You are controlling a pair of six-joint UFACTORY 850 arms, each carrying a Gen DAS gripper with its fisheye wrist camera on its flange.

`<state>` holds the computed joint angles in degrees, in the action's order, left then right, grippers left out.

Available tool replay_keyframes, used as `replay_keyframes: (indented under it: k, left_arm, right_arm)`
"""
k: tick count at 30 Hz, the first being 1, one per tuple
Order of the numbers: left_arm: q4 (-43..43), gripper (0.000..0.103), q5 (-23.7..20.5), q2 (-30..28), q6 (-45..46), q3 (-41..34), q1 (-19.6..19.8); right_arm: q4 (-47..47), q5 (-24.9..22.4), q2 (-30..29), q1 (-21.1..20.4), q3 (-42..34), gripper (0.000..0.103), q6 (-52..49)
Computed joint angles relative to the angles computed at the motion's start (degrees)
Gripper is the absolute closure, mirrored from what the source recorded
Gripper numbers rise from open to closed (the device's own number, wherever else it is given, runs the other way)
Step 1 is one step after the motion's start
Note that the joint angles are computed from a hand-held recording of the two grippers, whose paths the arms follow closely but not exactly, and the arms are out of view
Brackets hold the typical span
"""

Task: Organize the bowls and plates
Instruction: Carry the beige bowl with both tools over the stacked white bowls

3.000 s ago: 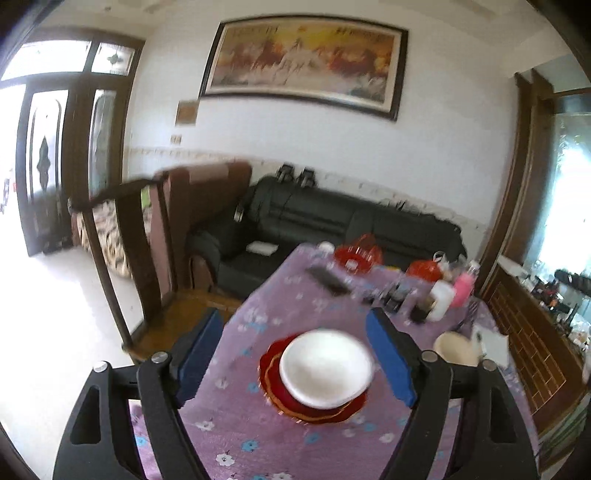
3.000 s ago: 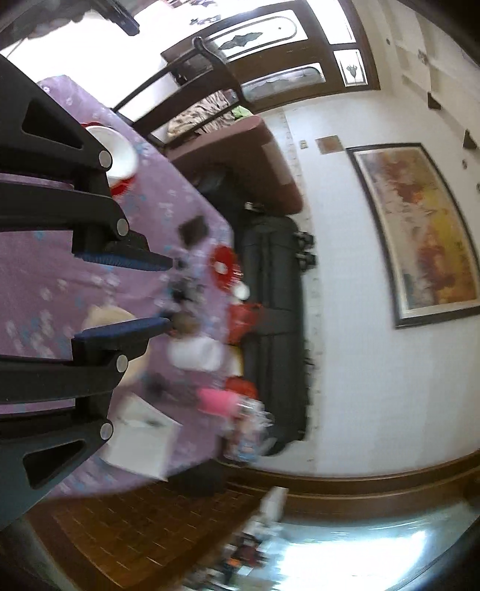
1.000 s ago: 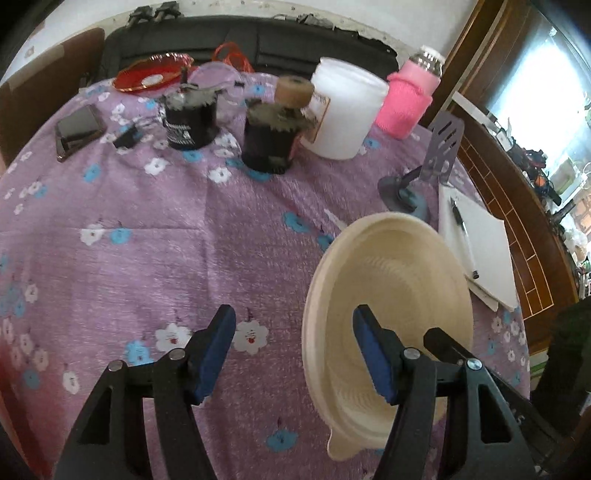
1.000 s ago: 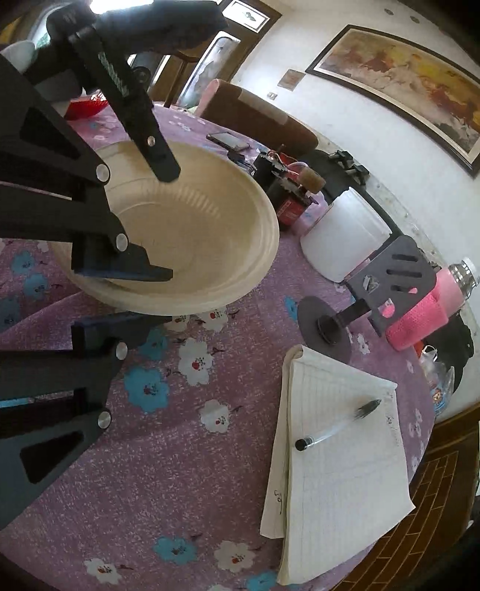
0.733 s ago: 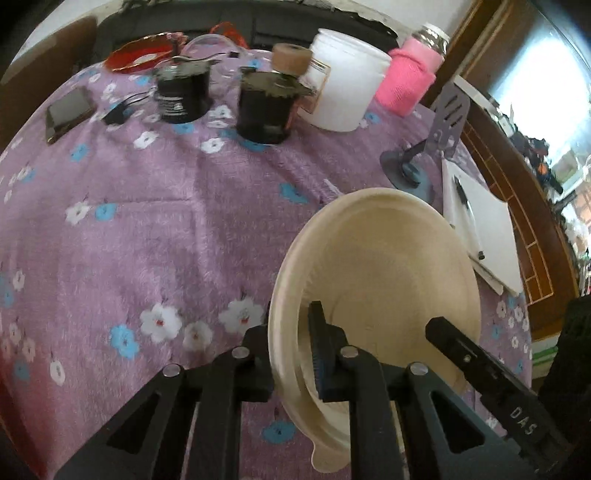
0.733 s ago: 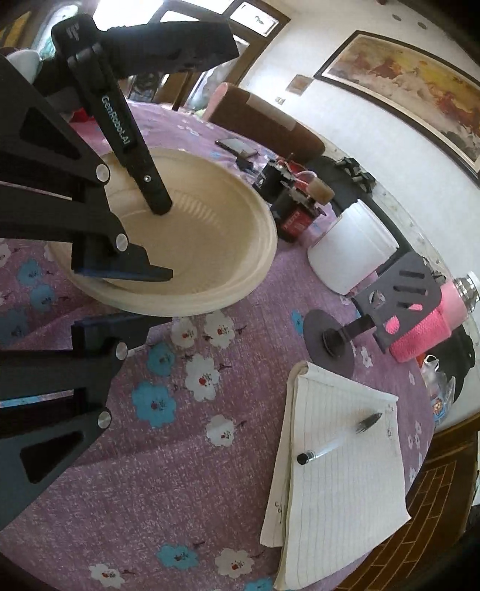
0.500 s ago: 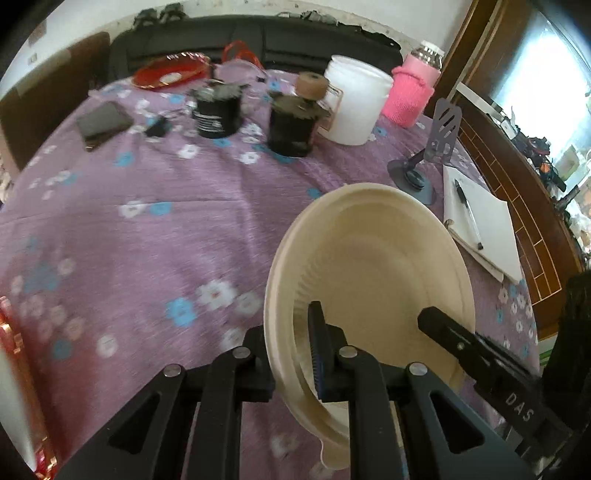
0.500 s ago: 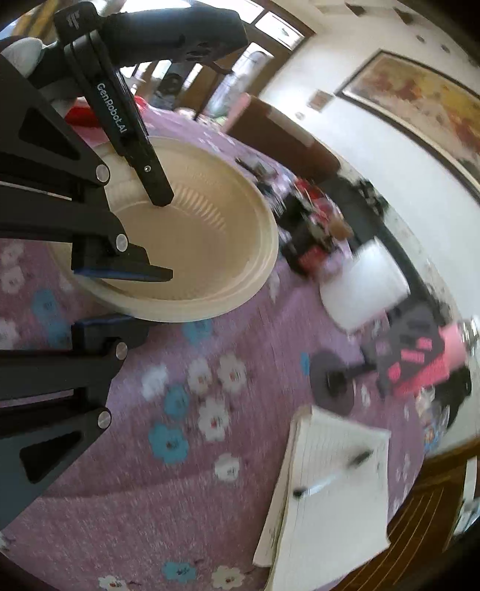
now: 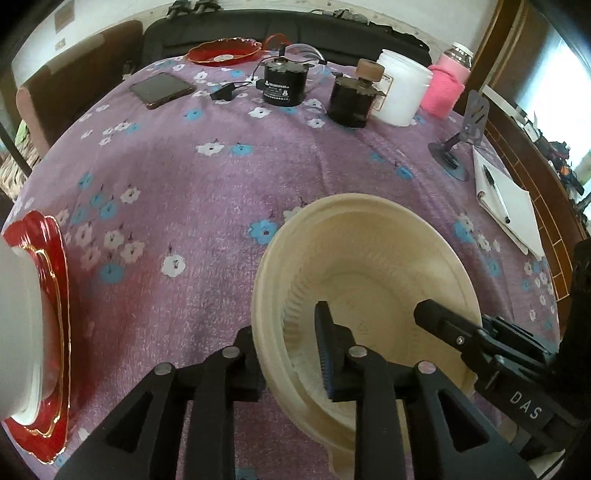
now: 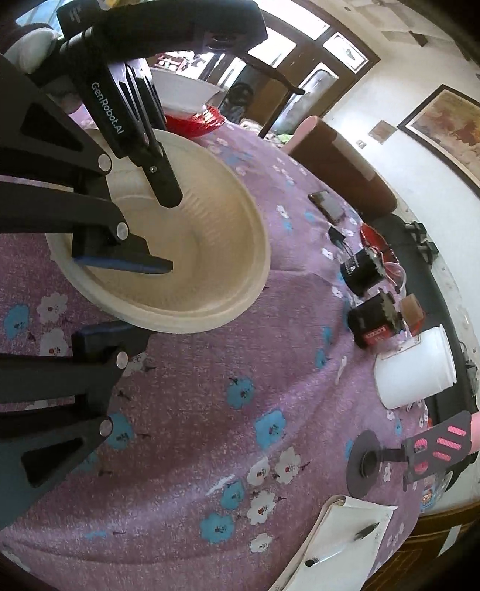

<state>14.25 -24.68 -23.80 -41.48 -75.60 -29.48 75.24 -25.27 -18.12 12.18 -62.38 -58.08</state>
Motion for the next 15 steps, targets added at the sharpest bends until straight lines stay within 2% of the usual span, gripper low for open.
replay_keyframes:
  k: [2,4,10,15]
  left_arm:
    - [0.11,0.064,0.58,0.10,-0.92,0.25,0.01]
    - [3.48,0.059,1.41,0.47,-4.71,0.76,-0.25]
    - [12.11,0.056,1.40,0.89,-14.40,1.42,-1.27]
    - [15.43,0.056,0.67,0.62,-16.73,1.67,-2.13]
  right_arm:
    - [0.62,-0.28,0.14,-0.27,0.41,0.072,-0.80]
    - [0.94,-0.43,0.29,-0.39,0.52,0.066,-1.18]
    - [0.02,0.19,1.02,0.02,1.02,0.065,-0.39]
    - [-2.88,1.37,0.83,0.72,0.79,0.065,2.22]
